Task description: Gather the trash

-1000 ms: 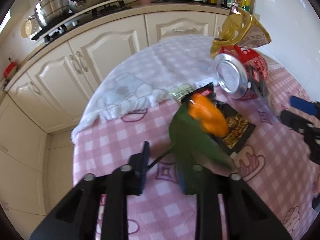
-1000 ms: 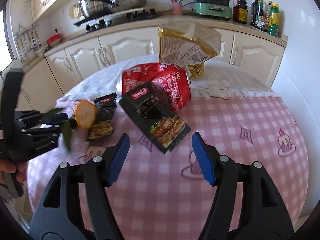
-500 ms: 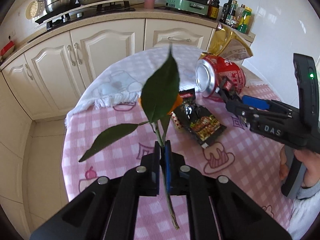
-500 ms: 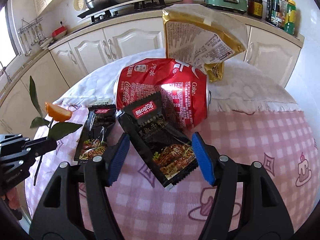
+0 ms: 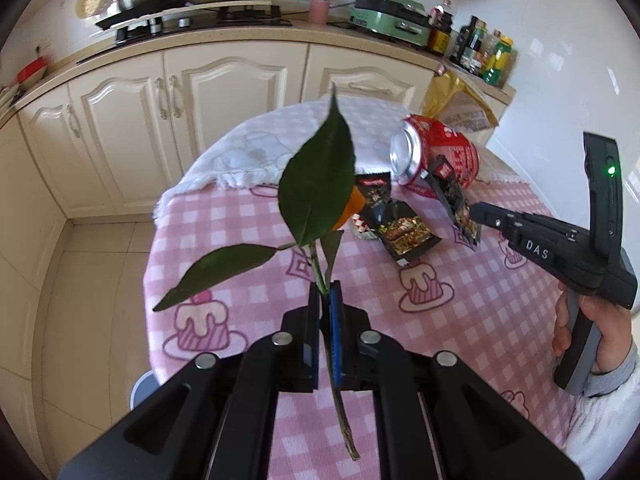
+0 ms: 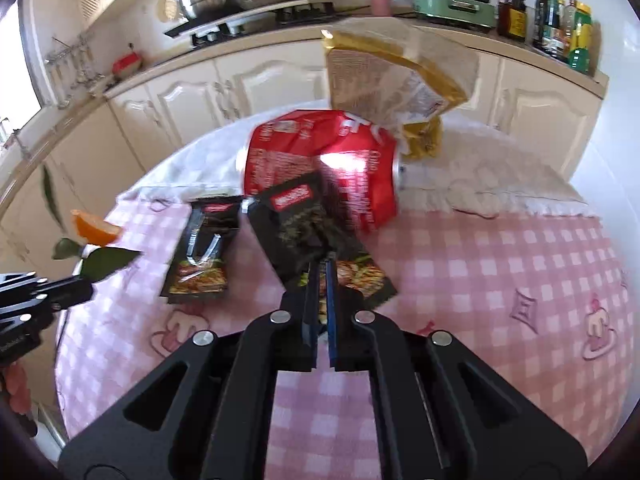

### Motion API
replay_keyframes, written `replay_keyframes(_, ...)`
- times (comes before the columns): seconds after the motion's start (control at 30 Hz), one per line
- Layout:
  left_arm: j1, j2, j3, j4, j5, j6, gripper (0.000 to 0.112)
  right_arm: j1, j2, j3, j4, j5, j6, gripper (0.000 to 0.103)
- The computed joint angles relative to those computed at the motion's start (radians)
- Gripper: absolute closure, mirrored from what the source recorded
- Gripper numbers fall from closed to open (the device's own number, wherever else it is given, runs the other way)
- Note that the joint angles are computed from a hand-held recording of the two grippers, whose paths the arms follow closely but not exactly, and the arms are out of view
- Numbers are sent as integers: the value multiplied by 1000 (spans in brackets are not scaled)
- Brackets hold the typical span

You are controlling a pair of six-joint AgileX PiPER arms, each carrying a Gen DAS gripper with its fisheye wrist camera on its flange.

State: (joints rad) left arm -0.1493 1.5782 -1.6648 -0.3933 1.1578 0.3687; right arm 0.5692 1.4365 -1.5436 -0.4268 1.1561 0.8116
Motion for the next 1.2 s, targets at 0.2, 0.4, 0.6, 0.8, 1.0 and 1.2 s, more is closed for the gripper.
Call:
replay_keyframes(0.2, 16, -17, 18, -12, -1, 6, 108, 6, 5, -6, -43, 1, 15, 32)
replay_keyframes(0.4, 24, -2, 5, -29, -6, 6, 108, -43, 78, -68, 11, -23, -62, 32)
replay_keyframes(0.6, 2, 42, -9, -10, -5, 10, 107, -119, 122, -103, 141, -36, -163, 32)
replay_keyframes(0.8, -14, 57, -13, 9, -38, -8, 87, -95, 156, -141, 94, 9, -175, 46)
replay_keyframes(1.0, 2, 84, -47, -2, -24, -15, 85, -43, 157, -136, 44, 34, -178, 68)
replay_keyframes(1.2, 7, 80, -43, -6, -31, -11, 76, -13, 103, -75, 7, 26, -113, 74)
